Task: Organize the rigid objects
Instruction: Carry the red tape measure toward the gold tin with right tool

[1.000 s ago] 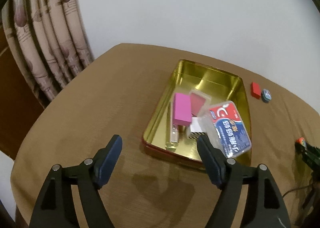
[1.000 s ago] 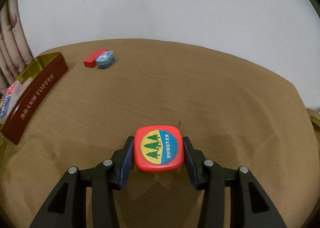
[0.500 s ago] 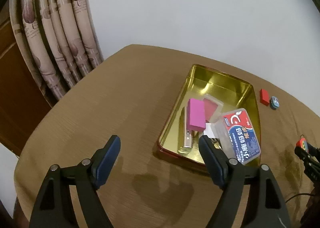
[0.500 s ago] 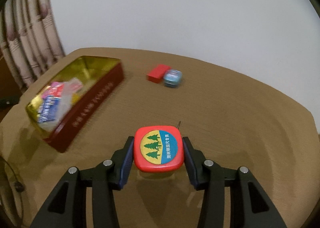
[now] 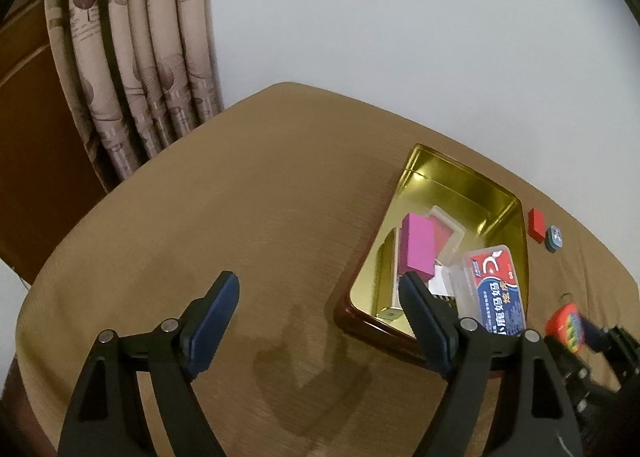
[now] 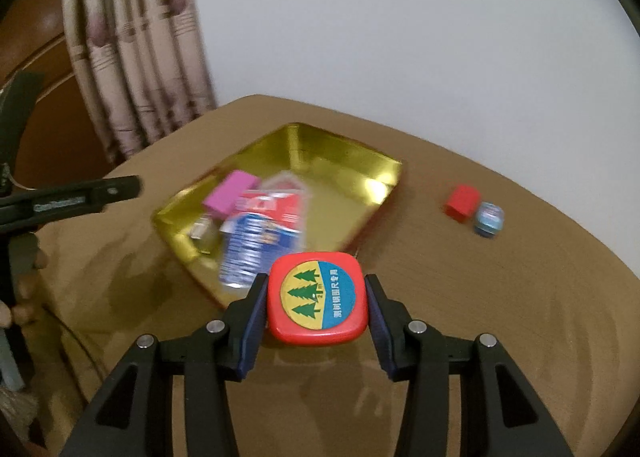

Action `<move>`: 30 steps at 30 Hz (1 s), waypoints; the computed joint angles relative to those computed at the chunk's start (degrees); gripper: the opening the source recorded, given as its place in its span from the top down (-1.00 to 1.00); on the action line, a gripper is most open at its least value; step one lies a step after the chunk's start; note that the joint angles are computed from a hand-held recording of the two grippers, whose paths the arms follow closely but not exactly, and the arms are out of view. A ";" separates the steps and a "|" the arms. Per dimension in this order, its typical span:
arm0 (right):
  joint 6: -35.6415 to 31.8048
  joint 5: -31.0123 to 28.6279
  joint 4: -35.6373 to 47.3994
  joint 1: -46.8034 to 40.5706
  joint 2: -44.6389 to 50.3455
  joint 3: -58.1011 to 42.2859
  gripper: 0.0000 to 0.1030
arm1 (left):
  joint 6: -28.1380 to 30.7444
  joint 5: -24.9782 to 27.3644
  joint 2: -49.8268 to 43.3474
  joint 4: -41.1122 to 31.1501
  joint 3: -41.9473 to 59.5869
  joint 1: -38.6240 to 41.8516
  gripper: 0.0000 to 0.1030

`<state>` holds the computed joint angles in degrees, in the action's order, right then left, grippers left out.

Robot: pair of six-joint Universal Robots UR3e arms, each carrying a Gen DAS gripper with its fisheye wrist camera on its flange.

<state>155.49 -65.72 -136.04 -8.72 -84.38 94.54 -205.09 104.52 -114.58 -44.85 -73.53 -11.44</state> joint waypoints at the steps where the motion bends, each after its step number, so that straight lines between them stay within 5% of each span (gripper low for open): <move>1: 0.37 0.16 0.55 1.25 0.47 -0.78 0.09 | -0.22 -0.01 0.12 0.00 -0.12 0.18 -0.54; 18: 7.01 -1.99 5.69 13.75 17.75 -20.48 0.09 | -1.79 0.15 1.41 0.72 -2.07 2.37 -0.54; 30: 5.39 -12.18 0.75 16.58 25.74 -27.25 0.09 | -0.53 -1.01 1.21 0.66 -2.03 2.57 -0.54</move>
